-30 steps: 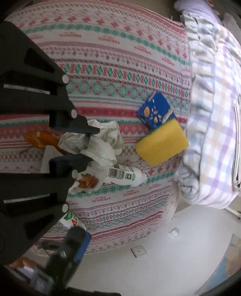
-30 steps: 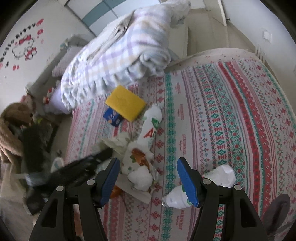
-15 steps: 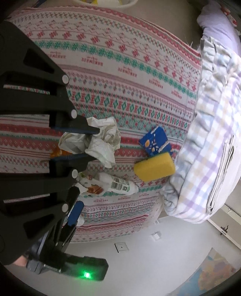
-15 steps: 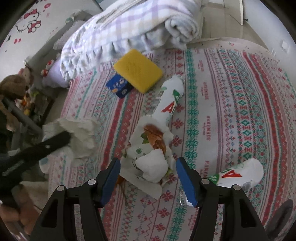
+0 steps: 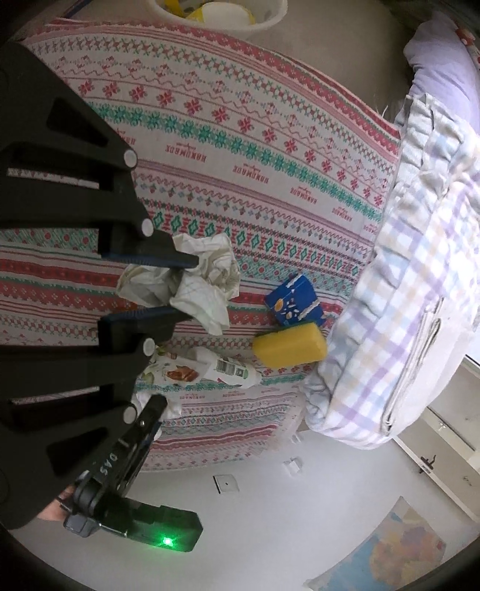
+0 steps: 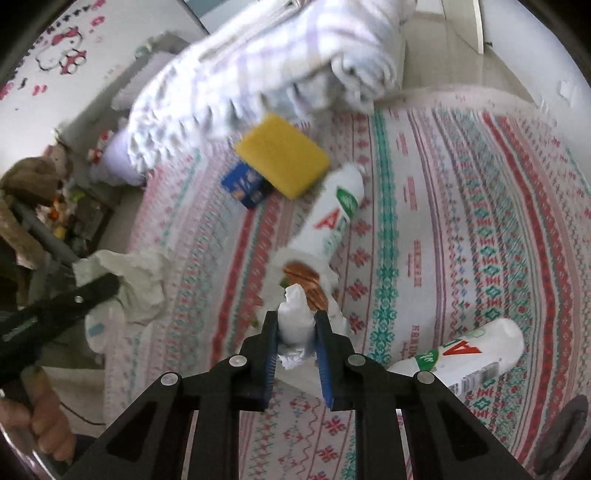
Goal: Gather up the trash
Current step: 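Carry the crumpled tissue with the left tool toward the wastebasket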
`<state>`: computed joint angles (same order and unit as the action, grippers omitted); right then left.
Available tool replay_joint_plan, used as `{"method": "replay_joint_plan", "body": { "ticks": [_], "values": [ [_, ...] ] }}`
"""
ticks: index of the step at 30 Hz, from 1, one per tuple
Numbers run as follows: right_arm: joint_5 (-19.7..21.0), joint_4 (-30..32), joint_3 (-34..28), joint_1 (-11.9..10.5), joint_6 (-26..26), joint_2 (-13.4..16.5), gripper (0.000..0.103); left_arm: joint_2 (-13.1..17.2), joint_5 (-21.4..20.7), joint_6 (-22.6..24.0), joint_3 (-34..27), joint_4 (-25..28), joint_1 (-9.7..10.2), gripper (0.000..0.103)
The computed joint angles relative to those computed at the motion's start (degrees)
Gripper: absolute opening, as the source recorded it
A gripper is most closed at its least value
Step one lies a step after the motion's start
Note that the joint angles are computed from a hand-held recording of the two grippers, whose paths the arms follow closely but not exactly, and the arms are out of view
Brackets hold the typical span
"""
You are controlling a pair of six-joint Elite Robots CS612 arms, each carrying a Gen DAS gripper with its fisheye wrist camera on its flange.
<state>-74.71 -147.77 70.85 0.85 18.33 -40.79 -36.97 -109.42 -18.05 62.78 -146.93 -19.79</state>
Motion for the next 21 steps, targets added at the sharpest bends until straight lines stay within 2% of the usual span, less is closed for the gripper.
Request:
{"method": "replay_joint_plan", "body": {
  "ticks": [6,10,16,21],
  "values": [
    [1.58,-2.72,1.48,-0.66,2.05,-0.69,0.02,-0.28,-0.67,-0.87,0.45,-1.0,0.84,0.022],
    [3.14,-3.21,0.63,-0.27,1.85,-0.12,0.02,-0.56,-0.51,-1.55,0.8,-0.86,1.47,0.022],
    [4.97,-4.52,0.13,0.34,1.17,0.33,0.02,-1.09,-0.8,-4.1,1.63,-1.7,3.09,0.022],
    [6.13,-4.26,-0.69,1.01,0.95,0.91,0.02,-1.46,-1.51,-7.34,2.43,-2.99,5.2,0.022]
  ]
}}
